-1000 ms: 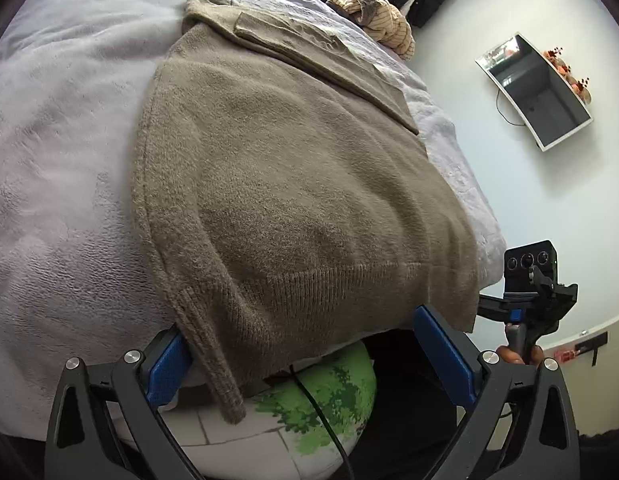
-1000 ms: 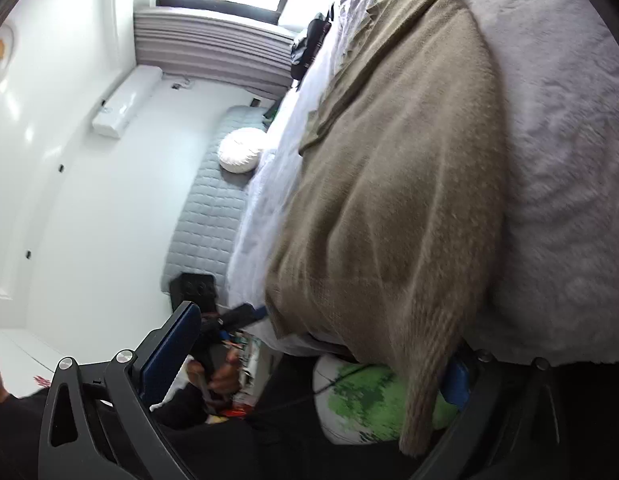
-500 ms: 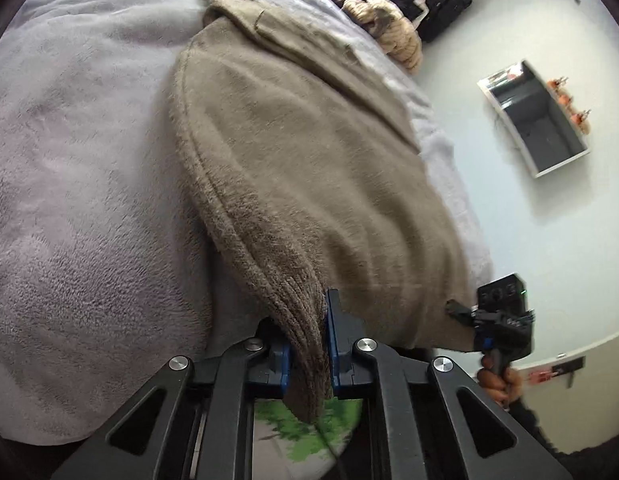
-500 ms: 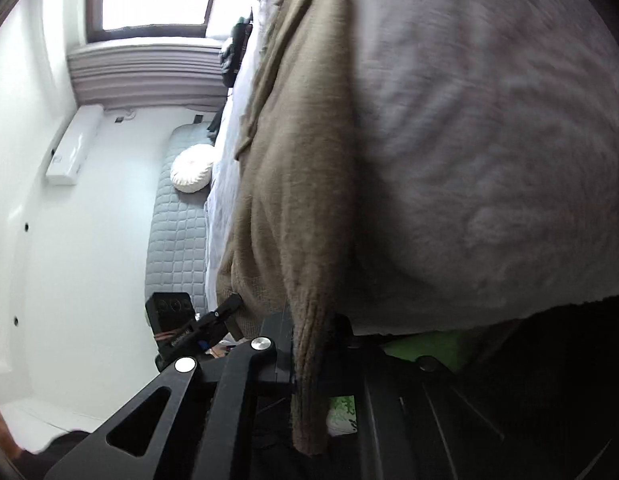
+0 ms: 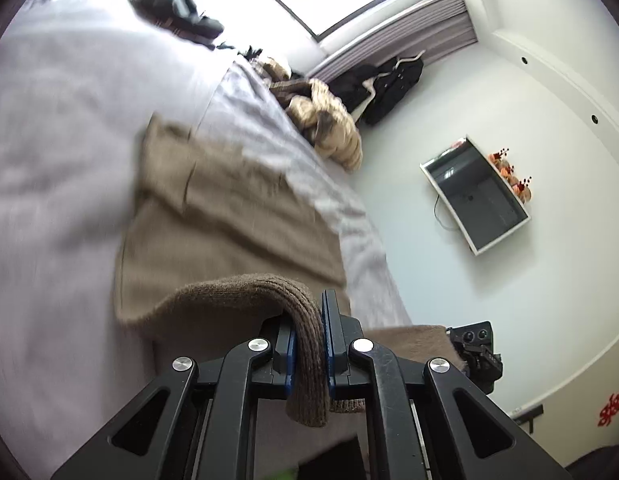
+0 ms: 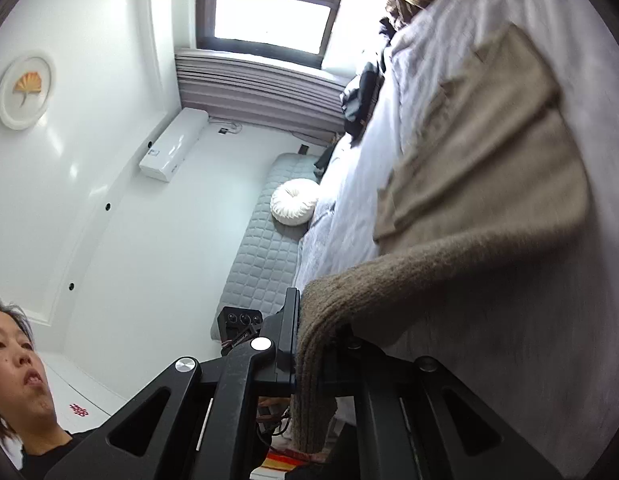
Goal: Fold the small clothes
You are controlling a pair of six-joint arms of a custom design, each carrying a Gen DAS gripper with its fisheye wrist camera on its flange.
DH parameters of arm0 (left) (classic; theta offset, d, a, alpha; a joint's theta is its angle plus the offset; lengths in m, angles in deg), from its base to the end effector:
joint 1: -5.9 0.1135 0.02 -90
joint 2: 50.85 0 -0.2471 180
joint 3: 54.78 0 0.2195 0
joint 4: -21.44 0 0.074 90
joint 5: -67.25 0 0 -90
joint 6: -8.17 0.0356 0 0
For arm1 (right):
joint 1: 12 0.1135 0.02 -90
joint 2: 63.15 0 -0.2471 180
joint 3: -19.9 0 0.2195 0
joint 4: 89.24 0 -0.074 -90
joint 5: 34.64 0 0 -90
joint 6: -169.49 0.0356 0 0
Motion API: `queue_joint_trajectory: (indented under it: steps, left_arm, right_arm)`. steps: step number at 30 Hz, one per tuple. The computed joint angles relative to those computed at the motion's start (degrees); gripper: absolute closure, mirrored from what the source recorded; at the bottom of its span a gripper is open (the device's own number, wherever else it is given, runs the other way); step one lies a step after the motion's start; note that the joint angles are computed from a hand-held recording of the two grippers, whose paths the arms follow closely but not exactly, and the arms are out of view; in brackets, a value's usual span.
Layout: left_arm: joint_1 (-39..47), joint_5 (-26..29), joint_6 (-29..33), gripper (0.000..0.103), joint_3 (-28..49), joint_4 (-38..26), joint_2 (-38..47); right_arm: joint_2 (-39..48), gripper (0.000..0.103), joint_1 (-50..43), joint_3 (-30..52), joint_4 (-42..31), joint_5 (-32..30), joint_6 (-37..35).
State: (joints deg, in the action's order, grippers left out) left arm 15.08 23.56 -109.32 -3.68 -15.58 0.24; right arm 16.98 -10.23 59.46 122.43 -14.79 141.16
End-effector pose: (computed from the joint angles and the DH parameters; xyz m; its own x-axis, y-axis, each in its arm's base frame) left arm 0.1650 0.0006 0.2465 -0.7394 -0.4425 -0.5075 0.1336 0.6423 -0.7547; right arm 0.2283 0.0406 0.2009 -0.9002 0.2712 -0.3407 -0.3096 0.1516 0.9387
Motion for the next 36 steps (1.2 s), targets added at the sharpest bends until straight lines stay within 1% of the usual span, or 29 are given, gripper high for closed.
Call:
queue_joint_trajectory:
  steps: [1, 3, 5, 7, 8, 12, 14, 15, 17, 18, 20, 21, 22, 23, 25, 28, 30, 31, 32, 33, 34, 35, 36]
  left_arm:
    - [-0.21, -0.59, 0.11, 0.091, 2.06, 1.43, 2.99]
    - [-1.03, -2.13, -0.49, 0.091, 7.16, 5.83, 10.82]
    - [-1.41, -2.96, -0.83, 0.091, 12.29, 9.18, 18.22]
    - [-2.42, -5.04, -0.51, 0.091, 18.0, 11.34, 25.83]
    - [-3.11, -6.86, -0.1, 0.091, 22.26, 11.6, 30.96]
    - [-4.72, -10.53, -0.68, 0.091, 35.71, 11.87, 47.66]
    - [-5.33, -12.45, -0.55, 0.091, 44.5, 10.38, 57.67]
    - [-5.57, -13.16, -0.3, 0.091, 46.34, 10.18, 60.29]
    - [-6.49, -16.19, 1.21, 0.091, 54.93, 6.42, 68.85]
    - [-6.83, -17.25, 2.2, 0.091, 57.01, 5.38, 71.5]
    - [-7.69, -20.08, 3.81, 0.091, 62.33, 2.62, 76.64]
    - [-8.08, -21.01, 4.39, 0.091, 62.58, 2.39, 77.37]
    - [-8.34, -21.96, 5.18, 0.091, 64.65, 1.32, 79.34]
    - [-8.42, -22.33, 5.78, 0.091, 66.65, 0.08, 81.09]
    - [-8.29, -22.65, 6.19, 0.09, 67.92, -0.72, 82.46]
    - [-7.8, -22.18, 4.46, 0.09, 70.42, -2.02, 84.3]
    - [-7.77, -22.55, 3.6, 0.09, 70.46, -2.09, 83.84]
    - [-7.84, -23.19, 3.87, 0.09, 70.08, -2.19, 83.18]
    - [-8.1, -24.09, 4.18, 0.09, 69.52, -2.13, 82.23]
    - [-8.25, -24.68, 4.36, 0.088, 68.82, -2.23, 81.13]
    - [-8.46, -25.57, 4.38, 0.069, 68.46, -2.59, 80.3]
    - [-8.7, -27.13, 4.34, 0.031, 67.5, -2.52, 79.05]
    - [-9.31, -31.0, 4.19, 0.017, 64.0, 0.0, 75.99]
  right_arm:
    - [2.96, 0.096, -0.06, 4.38, -0.62, 0.24, 0.16]
    - [7.16, 0.096, 0.35, 12.08, -4.36, 1.46, -0.93]
    - [13.38, 0.096, 0.67, 20.85, -6.65, 2.68, -1.12]
    - [20.62, 0.096, -0.02, 30.7, -9.19, 2.69, -0.42]
    - [24.32, 0.096, -0.14, 35.68, -11.69, 3.14, -1.16]
    - [40.47, 0.096, 0.59, 57.56, -26.1, 6.42, -5.3]
    - [48.7, 0.096, 0.68, 67.83, -32.27, 7.7, -5.97]
    - [52.68, 0.096, 1.06, 72.53, -35.63, 9.04, -6.83]
    - [60.4, 0.096, 1.62, 81.01, -42.61, 11.61, -9.13]
    - [64.2, 0.096, 1.83, 85.97, -46.71, 12.99, -9.97]
    - [70.1, 0.096, 2.22, 92.78, -49.7, 14.63, -9.19]
    - [72.48, 0.096, 2.21, 95.33, -50.36, 15.12, -8.4]
    - [74.94, 0.096, 2.06, 98.18, -51.55, 15.55, -7.87]
    - [76.14, 0.096, 1.9, 99.17, -51.76, 15.44, -7.38]
    - [78.46, 0.096, 1.58, 102.02, -51.59, 14.94, -5.76]
    - [78.91, 0.092, 1.19, 104.45, -53.47, 14.12, -5.77]
    - [78.34, 0.092, 1.01, 104.59, -52.59, 14.41, -4.47]
    - [77.35, 0.088, 0.86, 103.1, -50.09, 14.68, -2.76]
    - [76.4, 0.077, 0.75, 101.51, -47.65, 15.23, -1.3]
    - [75.15, 0.069, 0.6, 99.38, -44.48, 15.96, 0.52]
    - [73.31, 0.049, 0.32, 96.06, -40.39, 16.69, 2.37]
    - [71.29, 0.038, 0.1, 92.61, -36.9, 17.21, 3.62]
    - [69.58, 0.038, -0.12, 90.18, -34.57, 17.51, 4.16]
